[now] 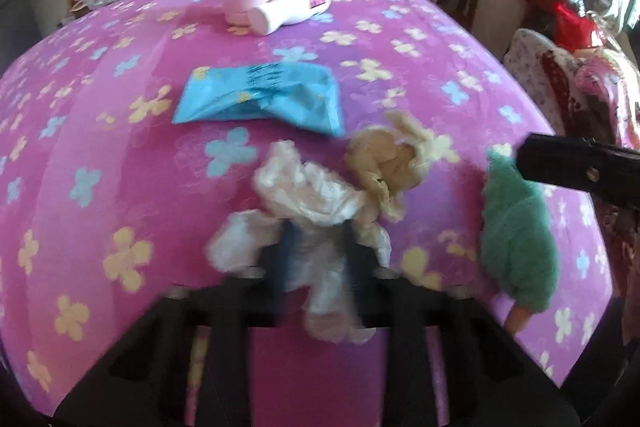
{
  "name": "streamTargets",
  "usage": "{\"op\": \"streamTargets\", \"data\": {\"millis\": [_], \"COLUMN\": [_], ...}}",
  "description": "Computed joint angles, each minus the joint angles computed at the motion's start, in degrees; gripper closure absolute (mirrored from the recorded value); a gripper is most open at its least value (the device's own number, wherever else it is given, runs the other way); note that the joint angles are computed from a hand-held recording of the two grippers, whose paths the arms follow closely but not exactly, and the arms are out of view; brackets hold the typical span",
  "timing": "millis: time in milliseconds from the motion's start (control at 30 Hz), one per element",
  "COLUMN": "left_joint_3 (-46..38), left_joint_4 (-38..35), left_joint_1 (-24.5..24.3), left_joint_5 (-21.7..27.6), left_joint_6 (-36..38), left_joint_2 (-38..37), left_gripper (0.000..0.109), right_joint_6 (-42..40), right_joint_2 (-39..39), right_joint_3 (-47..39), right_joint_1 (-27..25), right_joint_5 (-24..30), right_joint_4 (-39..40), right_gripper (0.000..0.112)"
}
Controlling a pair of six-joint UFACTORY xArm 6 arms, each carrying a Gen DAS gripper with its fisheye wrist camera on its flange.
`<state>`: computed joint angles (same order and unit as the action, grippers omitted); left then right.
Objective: Collect trash
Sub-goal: 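Grasp the white tissues with the left gripper while the right grasps the beige crumpled paper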
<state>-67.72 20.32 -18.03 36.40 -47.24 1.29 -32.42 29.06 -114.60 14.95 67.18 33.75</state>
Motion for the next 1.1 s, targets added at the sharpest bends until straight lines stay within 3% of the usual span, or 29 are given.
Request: {"op": "streamTargets", "data": {"millis": [67, 233, 300, 433, 533, 567, 600, 667, 767, 867, 933, 967, 1100], "left_joint_3": [3.12, 7.87, 9.28, 10.08, 9.87, 9.11, 8.08, 6.85, 5.62, 2.75, 1.28, 0.58, 1.38], "left_joint_4": [-2.73, -0.14, 0.19, 2.42, -0.91, -1.60, -2.04, -1.03, -2.61, -0.81, 3.31, 3.66, 0.82], "left_joint_1": [1.02, 1.95, 2.17, 1.79, 1.90, 1.78, 1.66, 1.60, 1.48, 0.36, -0.58, -0.92, -0.96], "left_joint_5": [-1.93, -1.49, -1.65, -2.60, -5.76, -5.66, -5.39, -5.45, -6.72, -4.09, -1.42, -0.16, -1.70], "left_joint_6": [0.76, -3.35, -4.40, -6.50, -4.01, -3.58, -3.39, -5.30, -5.04, -5.28, -7.58, -7.71, -6.87], "left_joint_2": [-2.64, -7.93, -9.43, -10.29, -9.47, -8.77, -7.68, -6.05, -3.85, -1.03, -0.23, 0.04, -1.38], "left_gripper": [0.098, 0.103, 0.103, 0.103, 0.100, 0.090, 0.067, 0.045, 0.045, 0.046, 0.063, 0.082, 0.092], "right_joint_6": [1.11, 2.33, 3.20, 2.46, 0.10, -0.46, -1.06, -1.98, -2.95, -3.43, -4.06, -4.38, -5.64], "right_joint_2": [2.07, 6.80, 7.54, 6.14, 2.67, 1.80, 0.82, -1.20, -3.40, -5.15, -6.37, -6.96, -9.46], "right_joint_3": [-2.44, -7.08, -7.03, -3.64, 0.42, 1.21, 2.06, 3.80, 5.74, 7.28, 8.47, 9.07, 11.48], "right_joint_1": [1.22, 4.81, 5.78, 5.39, 4.48, 4.09, 3.56, 2.27, 0.60, -1.04, -2.06, -2.39, -4.31], "right_joint_5": [0.72, 0.46, -0.96, -3.06, -5.35, -5.71, -6.10, -6.55, -6.87, -6.77, -6.90, -7.07, -7.41], "right_joint_4": [-1.07, -4.21, -6.33, -4.04, -2.81, -2.36, -1.84, -0.55, 1.11, 1.97, 2.56, 2.83, 5.10], "right_gripper": [0.054, 0.054, 0.080, 0.089, 0.090, 0.090, 0.090, 0.090, 0.090, 0.090, 0.090, 0.090, 0.090]}}
